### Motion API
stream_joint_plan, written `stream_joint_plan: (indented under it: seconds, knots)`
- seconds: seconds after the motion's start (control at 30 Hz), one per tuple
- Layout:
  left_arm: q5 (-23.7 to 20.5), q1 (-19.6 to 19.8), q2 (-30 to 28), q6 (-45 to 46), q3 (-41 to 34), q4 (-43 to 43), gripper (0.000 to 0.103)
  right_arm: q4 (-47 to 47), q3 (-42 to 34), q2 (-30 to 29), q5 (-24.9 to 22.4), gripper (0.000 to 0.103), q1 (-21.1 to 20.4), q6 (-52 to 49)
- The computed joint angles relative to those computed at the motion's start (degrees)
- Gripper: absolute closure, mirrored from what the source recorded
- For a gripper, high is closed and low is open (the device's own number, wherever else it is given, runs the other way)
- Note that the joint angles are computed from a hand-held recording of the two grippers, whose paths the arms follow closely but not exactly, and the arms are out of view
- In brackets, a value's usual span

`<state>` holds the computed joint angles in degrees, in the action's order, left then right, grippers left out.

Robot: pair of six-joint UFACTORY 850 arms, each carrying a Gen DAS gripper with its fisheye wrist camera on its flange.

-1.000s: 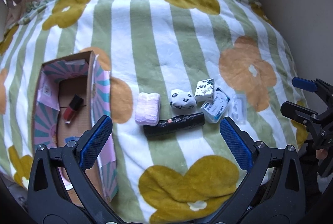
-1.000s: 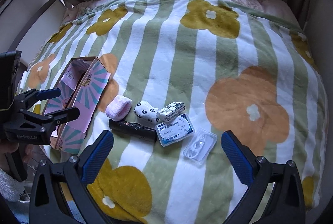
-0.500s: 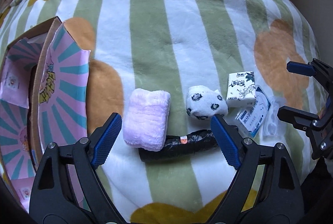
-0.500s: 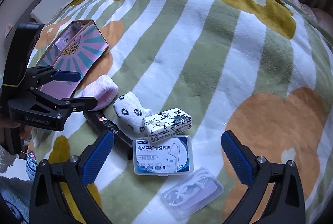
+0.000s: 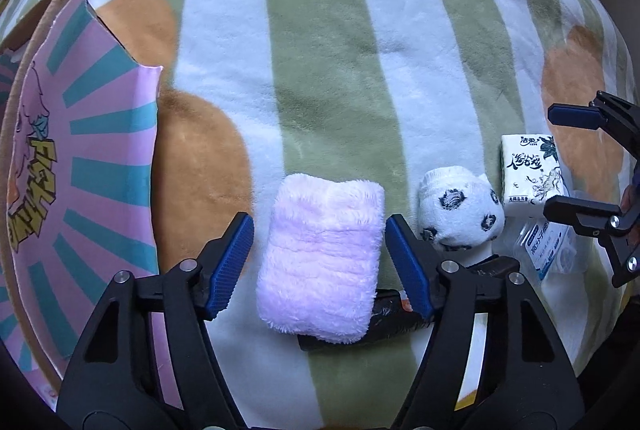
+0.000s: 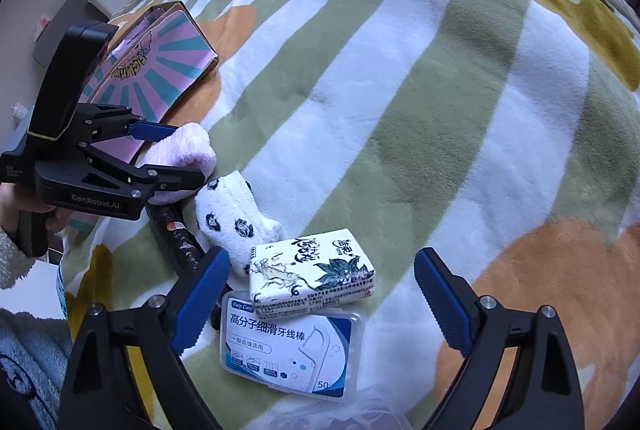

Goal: Organize objects
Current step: 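Grasp the pink towel roll with the left tool while the right tool grasps the tissue pack, then carry the pink towel roll and white tissue pack over the box with both tools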

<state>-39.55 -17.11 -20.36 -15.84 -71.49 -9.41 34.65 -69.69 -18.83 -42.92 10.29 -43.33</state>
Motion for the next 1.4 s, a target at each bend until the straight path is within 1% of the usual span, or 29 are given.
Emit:
stream_joint_plan:
  seconds: [0.03,0.1,0.13,0.17,0.23,0.53,0.8,0.87,0.97,1.07,1.13,1.4]
  knots:
    - [-0.5,0.2,-0.3,1.2,-0.1,-0.9,0.042,0.4,-0.6,-0.7,-1.0,0.012,-0.2,-0.5]
    - [-1.6,0.5,-0.9,3.2,-0.2,-2.2,0.05,0.2,-1.5,-1.8,-2.3,0.016,-0.1,-0.8]
    - [-1.5,0.6,-0.9,3.9,-0.1,-2.9,0.057,0.3,-2.1,-2.3,-3.2,0.023,-0.1,-1.1]
    - [-1.1,0.8,-0.7,4.7,0.3,-3.5,0.059,0.7,-2.6,-2.9,-4.2,0.034,-0.2,-1.3]
    - [-0.6,0.8,-0.5,5.3,0.5,-3.5,0.06,1.0,-3.1,-3.5,-5.3,0.043,-0.1,-1.1]
    - [1.0,1.2,0.7,6.3,1.6,-3.9,0.061,-0.2,-2.5,-2.3,-3.9,0.046,0.4,0.3]
    - [2.1,1.8,3.7,5.5,2.2,-3.4,0.061,-2.6,-1.8,1.2,-2.3,0.046,0.8,5.4]
    - [1.5,1.8,4.2,4.8,1.2,-2.8,0.061,-3.4,-1.9,2.3,-2.3,0.046,1.2,7.1]
    - [1.2,0.7,5.7,2.1,0.4,-1.7,0.061,-5.2,-2.2,4.0,-2.3,0.046,2.1,10.2]
    - [0.4,0.8,7.7,1.4,-0.1,-1.1,0.061,-7.7,-2.6,5.8,-2.1,0.046,3.0,14.4]
    - [0.6,0.9,9.0,1.4,0.5,-1.0,0.061,-9.5,-3.1,6.9,-2.2,0.046,3.9,17.6]
    - [-1.7,0.3,15.0,-2.4,-0.2,1.4,0.061,-17.4,-5.5,12.0,-4.2,0.047,7.7,31.8]
